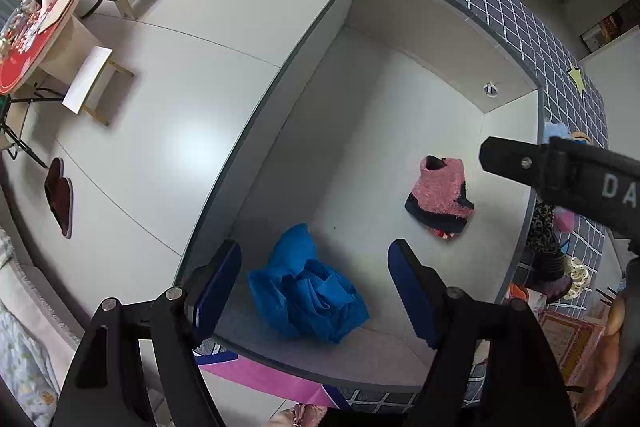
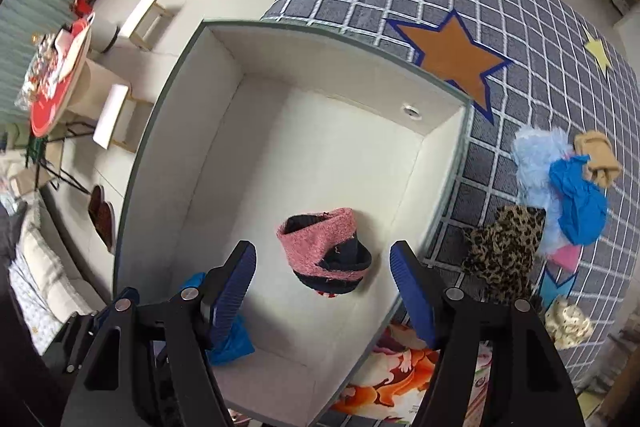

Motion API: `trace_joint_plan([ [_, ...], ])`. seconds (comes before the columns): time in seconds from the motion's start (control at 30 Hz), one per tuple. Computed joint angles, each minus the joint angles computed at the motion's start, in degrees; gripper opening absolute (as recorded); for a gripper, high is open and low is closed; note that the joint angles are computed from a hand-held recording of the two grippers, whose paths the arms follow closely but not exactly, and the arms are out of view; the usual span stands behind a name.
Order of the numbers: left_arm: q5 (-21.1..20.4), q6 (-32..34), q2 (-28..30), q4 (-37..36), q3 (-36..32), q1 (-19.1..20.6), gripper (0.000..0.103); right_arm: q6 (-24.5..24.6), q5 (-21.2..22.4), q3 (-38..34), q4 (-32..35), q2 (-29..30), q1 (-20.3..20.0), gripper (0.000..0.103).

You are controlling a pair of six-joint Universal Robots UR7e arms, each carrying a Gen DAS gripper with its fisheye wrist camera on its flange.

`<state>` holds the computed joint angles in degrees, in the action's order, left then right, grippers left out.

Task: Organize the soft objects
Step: 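Open the left tool over the box while the right tool drops the pink sock inside, then grasp the leopard-print scarf with the left tool while the right tool grasps the polka-dot scrunchie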

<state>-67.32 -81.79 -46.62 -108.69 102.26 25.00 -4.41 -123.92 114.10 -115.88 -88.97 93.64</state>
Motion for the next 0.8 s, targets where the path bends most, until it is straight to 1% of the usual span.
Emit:
trace_joint_plan([
  [0.23, 0.46, -0.72, 1.19, 0.69, -2.15, -1.23, 0.079, 1.83, 3.52, -1.39, 2.7, -4.21, -2.48, 0.071],
  [0.43, 1.56, 1.5, 4.34, 2.65, -6.67, -2.77, 0.079, -0.46, 3.72, -2.73, 2.72, -8.22, -4.03, 0.071],
  [0.53, 2.1, 4.1, 6.88, 3.95, -10.19, -3.53, 0.079, -1.41, 4.53, -3.83, 3.12, -10.49, -5.66, 0.071],
  [0.67, 2.56, 7.74, 10.15, 4.9, -14.63, -4.33, 0.079, -0.53, 4.1, -5.91, 5.52, -12.34, -8.39, 0.071],
  [0.8, 2.93, 10.09, 13.67, 7.15, -19.72, -4.6, 0.079, -2.24, 8.5, -7.68, 5.14, -15.67, -12.96, 0.071],
])
